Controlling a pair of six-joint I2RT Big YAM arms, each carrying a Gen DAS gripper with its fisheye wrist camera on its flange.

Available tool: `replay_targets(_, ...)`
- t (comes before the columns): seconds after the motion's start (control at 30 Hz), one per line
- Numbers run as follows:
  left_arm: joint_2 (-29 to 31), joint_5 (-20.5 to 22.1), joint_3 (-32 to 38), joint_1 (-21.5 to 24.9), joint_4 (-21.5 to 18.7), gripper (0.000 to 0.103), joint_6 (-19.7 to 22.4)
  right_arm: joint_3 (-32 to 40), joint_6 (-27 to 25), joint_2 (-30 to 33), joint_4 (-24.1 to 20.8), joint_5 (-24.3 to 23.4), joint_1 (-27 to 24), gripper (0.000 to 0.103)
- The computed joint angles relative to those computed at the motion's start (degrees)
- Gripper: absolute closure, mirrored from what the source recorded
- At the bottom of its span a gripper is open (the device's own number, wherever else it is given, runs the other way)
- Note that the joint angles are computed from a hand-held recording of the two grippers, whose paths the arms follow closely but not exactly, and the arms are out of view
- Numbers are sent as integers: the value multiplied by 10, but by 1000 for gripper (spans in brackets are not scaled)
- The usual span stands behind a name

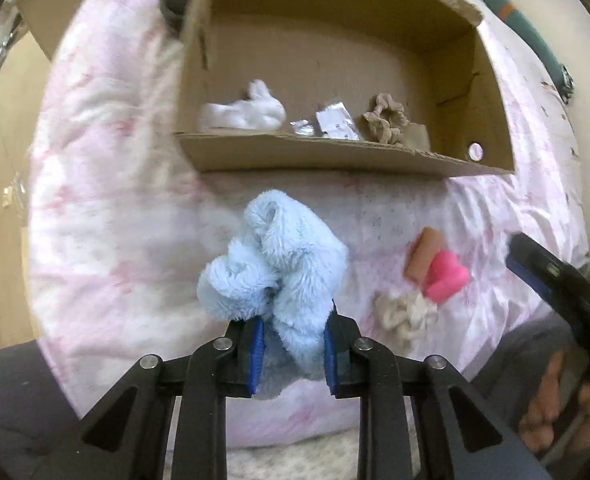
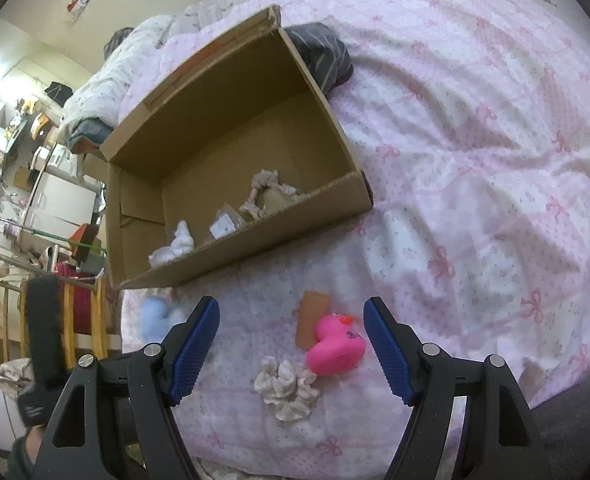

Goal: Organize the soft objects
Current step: 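Lift the blue scrunchie with the left tool while the right tool grasps the pink duck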

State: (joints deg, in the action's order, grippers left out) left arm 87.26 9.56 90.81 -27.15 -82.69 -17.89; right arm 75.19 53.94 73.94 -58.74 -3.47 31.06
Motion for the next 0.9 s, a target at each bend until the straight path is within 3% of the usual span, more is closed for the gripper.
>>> replay_targets(0.1,-51,1,-47,19,24,81,21,-4,1,6,-11,-25,-5,24)
replay_targets(0.2,-70,8,-74,35,46,81,13,-11,6,14,-20,-58,-12,26)
replay_targets(0.23,-70,15,-77,40,44,81,5,-13,9,18,-23,-68,-15,30)
replay_targets(0.3,-64,25,-80,56,39,81,-8,-16,12,25,-25,-86,-17,49)
replay_targets(0.37,-64,29,-78,71,36,81,-2,-16,14,36,-28,-102,-17,50)
replay_targets(0.57,-66,19,-83,60,48,81,-5,-4,17,71,-67,-86,-5,50)
replay_targets(0.73,-72,12,-87,53,58,81,-3,-9,17,71,-54,-83,0,54)
replay_targets(0.9,-70,10,-83,51,48,81,0,3,8,61,-53,-45,12,57)
